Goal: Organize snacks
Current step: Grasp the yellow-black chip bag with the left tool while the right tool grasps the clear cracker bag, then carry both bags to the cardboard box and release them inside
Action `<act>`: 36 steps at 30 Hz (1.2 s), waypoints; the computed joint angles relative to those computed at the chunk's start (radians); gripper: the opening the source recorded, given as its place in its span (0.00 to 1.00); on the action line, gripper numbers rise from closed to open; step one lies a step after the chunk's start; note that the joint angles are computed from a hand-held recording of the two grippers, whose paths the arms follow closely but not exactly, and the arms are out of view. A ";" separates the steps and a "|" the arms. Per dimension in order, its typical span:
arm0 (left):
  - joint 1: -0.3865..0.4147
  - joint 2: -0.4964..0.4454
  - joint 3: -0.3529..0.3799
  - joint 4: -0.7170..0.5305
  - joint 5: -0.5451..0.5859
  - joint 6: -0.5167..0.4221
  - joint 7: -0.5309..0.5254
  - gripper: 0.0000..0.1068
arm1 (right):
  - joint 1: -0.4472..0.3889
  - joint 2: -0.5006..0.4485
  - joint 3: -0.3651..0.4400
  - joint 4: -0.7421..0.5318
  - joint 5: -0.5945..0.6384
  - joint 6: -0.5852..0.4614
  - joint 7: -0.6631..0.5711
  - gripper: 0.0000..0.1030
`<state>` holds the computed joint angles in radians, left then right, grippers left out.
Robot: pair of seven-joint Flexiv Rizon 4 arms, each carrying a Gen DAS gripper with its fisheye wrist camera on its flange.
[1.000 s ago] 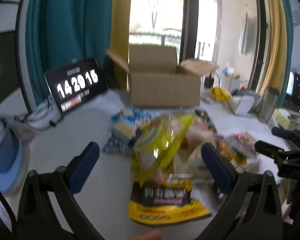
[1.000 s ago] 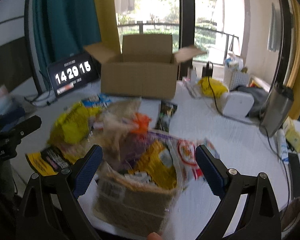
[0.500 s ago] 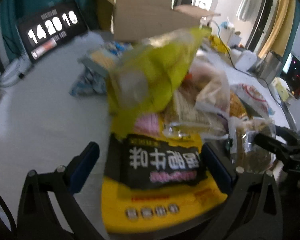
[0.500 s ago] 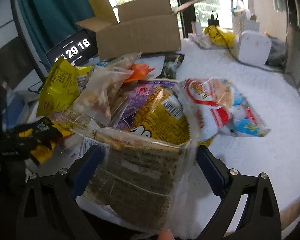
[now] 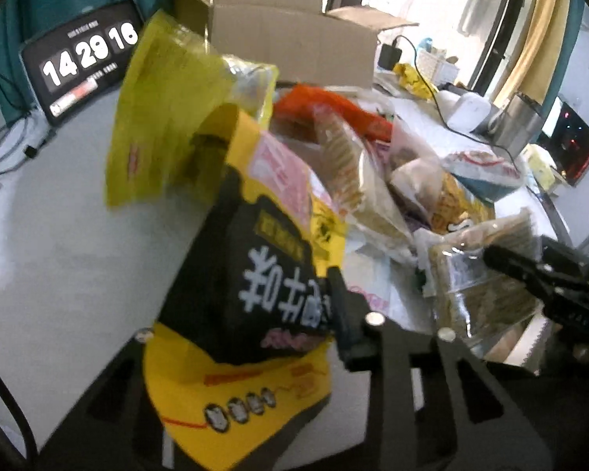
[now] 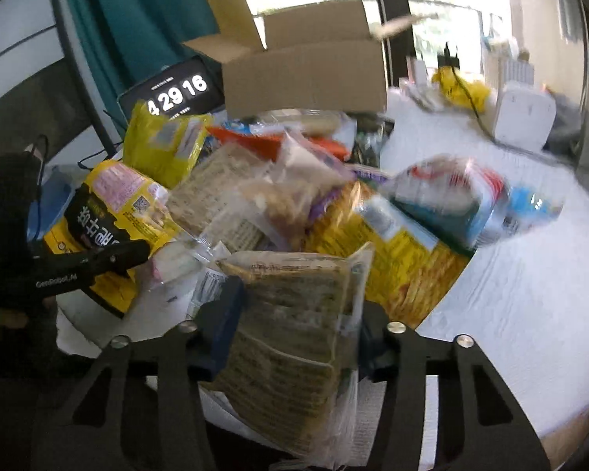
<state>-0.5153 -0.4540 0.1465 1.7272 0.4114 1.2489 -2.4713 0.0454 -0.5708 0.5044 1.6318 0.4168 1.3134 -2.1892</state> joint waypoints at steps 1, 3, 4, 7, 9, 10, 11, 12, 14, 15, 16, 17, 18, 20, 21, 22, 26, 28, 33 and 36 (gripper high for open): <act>-0.008 0.004 0.011 -0.003 0.012 -0.007 -0.007 0.28 | 0.000 0.007 0.001 0.007 -0.001 0.019 -0.013 0.47; -0.044 0.019 0.051 -0.021 0.074 -0.039 -0.052 0.24 | -0.013 0.020 0.013 0.015 0.002 0.044 -0.039 0.43; -0.049 0.031 0.061 -0.025 0.102 -0.044 -0.071 0.23 | -0.015 0.023 0.016 0.013 0.001 0.056 -0.045 0.42; -0.047 0.056 0.063 -0.041 0.169 -0.058 -0.117 0.23 | -0.035 0.028 0.039 0.002 0.006 0.099 -0.074 0.38; -0.031 0.062 0.052 -0.052 0.200 -0.061 -0.133 0.23 | -0.052 0.019 0.064 -0.025 0.005 0.122 -0.093 0.36; -0.021 0.063 0.047 -0.061 0.212 -0.064 -0.134 0.23 | -0.053 0.013 0.070 -0.037 0.001 0.132 -0.094 0.36; -0.013 0.064 0.041 -0.067 0.222 -0.065 -0.135 0.23 | -0.052 0.004 0.074 -0.054 -0.007 0.142 -0.094 0.35; -0.006 0.066 0.039 -0.075 0.234 -0.065 -0.137 0.23 | -0.056 -0.006 0.083 -0.073 -0.016 0.147 -0.097 0.34; 0.002 0.069 0.037 -0.091 0.260 -0.066 -0.150 0.23 | -0.063 -0.031 0.107 -0.109 -0.033 0.163 -0.108 0.34; 0.006 0.069 0.037 -0.102 0.272 -0.069 -0.155 0.23 | -0.065 -0.046 0.120 -0.131 -0.044 0.171 -0.113 0.33; 0.011 0.067 0.037 -0.115 0.284 -0.069 -0.158 0.23 | -0.068 -0.055 0.132 -0.145 -0.053 0.179 -0.114 0.33; 0.016 0.064 0.039 -0.133 0.298 -0.066 -0.163 0.23 | -0.061 -0.072 0.135 -0.171 -0.069 0.184 -0.109 0.33; 0.017 0.063 0.042 -0.145 0.311 -0.067 -0.171 0.23 | -0.054 -0.087 0.137 -0.197 -0.085 0.190 -0.102 0.33; 0.022 0.051 0.050 -0.187 0.340 -0.067 -0.184 0.23 | -0.046 -0.112 0.143 -0.239 -0.120 0.192 -0.090 0.33; 0.023 0.046 0.053 -0.204 0.352 -0.065 -0.191 0.23 | -0.033 -0.131 0.138 -0.275 -0.142 0.190 -0.080 0.33; 0.026 0.038 0.057 -0.226 0.366 -0.061 -0.197 0.23 | -0.026 -0.144 0.138 -0.298 -0.159 0.190 -0.073 0.33; 0.043 0.004 0.071 -0.313 0.392 -0.064 -0.187 0.23 | 0.017 -0.210 0.128 -0.438 -0.228 0.155 -0.046 0.33; 0.061 -0.015 0.074 -0.352 0.385 -0.062 -0.167 0.23 | 0.043 -0.243 0.117 -0.514 -0.249 0.129 -0.039 0.33; 0.103 -0.070 0.081 -0.446 0.335 -0.054 -0.083 0.23 | 0.115 -0.330 0.073 -0.722 -0.262 0.043 -0.034 0.33; 0.135 -0.114 0.075 -0.511 0.280 -0.039 -0.010 0.23 | 0.168 -0.393 0.039 -0.876 -0.261 -0.022 -0.035 0.33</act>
